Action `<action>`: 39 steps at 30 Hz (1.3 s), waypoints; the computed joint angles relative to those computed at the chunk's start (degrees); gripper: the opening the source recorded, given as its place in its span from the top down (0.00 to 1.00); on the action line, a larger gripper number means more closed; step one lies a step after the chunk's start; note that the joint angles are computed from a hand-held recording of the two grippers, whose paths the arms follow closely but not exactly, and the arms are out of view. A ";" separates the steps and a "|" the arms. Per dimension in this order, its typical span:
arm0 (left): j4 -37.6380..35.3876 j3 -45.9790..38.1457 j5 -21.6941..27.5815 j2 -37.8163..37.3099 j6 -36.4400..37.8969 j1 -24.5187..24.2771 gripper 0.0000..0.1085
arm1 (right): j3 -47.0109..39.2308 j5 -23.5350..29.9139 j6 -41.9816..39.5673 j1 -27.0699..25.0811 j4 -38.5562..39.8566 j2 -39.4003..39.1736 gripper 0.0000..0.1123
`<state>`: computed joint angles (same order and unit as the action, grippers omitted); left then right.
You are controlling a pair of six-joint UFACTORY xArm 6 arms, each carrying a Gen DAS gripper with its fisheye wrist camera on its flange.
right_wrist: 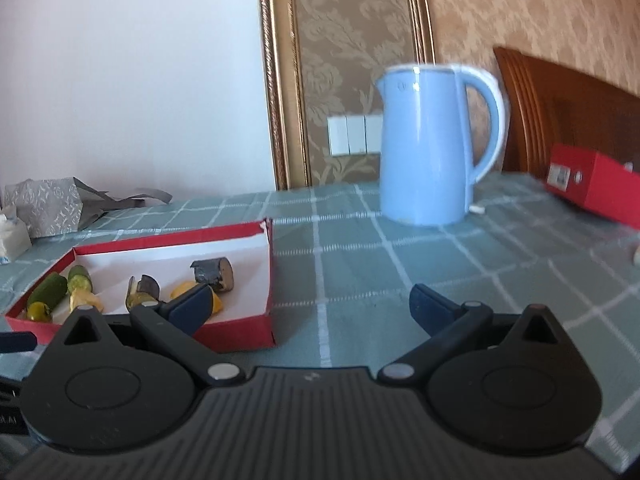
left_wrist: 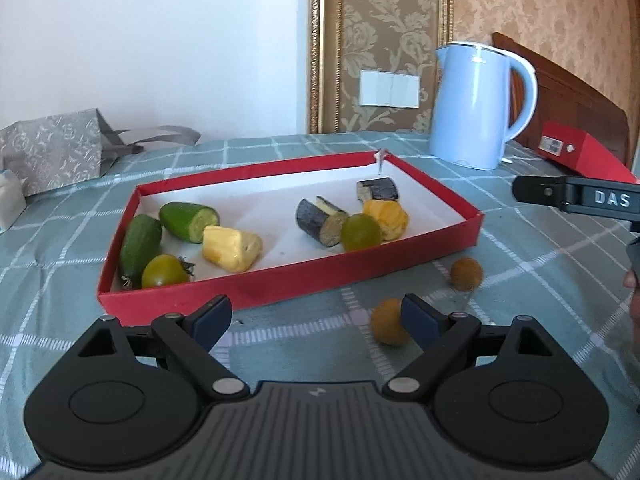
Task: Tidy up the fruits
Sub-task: 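Move the left tool to the brown round fruit and close on it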
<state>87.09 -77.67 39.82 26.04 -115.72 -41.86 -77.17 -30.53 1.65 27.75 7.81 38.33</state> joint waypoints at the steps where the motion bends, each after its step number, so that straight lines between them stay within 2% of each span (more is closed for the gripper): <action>1: 0.25 -0.21 -0.19 0.20 0.46 -0.09 0.15 | 0.12 0.07 1.62 -0.33 -1.13 0.02 0.08; 7: -1.11 -2.43 -2.25 1.96 2.46 -0.08 0.15 | 0.37 -2.34 1.14 -0.02 0.25 0.50 0.08; 10: -1.88 -3.69 -3.72 2.98 2.16 0.28 0.15 | 0.48 -1.71 3.27 -0.59 -3.13 0.29 0.08; 12: -3.57 -4.75 -3.94 3.85 3.87 0.34 0.15 | 0.39 -1.13 1.50 -0.21 -2.42 0.22 0.08; 17: -6.85 -7.30 -0.63 5.85 7.90 -0.50 0.15 | 0.73 -2.33 -0.33 0.26 0.09 0.03 0.08; 22: -10.83 -7.64 -0.94 6.15 9.63 0.19 0.15 | 0.75 -2.56 1.10 -0.14 -0.91 0.05 0.08; 25: -12.77 -8.05 -0.56 6.47 10.74 0.27 0.11 | 0.60 -2.15 0.69 -0.05 -0.96 0.12 0.08; 28: -13.77 -8.34 -1.04 6.72 12.04 0.45 0.05 | 0.47 -1.43 0.20 0.04 -1.46 0.06 0.08; 35: -14.83 -9.05 0.68 7.10 12.04 -0.25 0.05 | 0.19 -1.29 -6.78 1.79 3.93 0.25 0.08; 39: -13.35 -9.88 -0.03 7.65 11.95 -0.50 0.05 | 0.15 -1.04 -4.63 1.28 2.34 0.23 0.08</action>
<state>73.75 -87.55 39.79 33.69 -103.76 -42.35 -77.02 -31.58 -2.98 29.03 10.15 38.56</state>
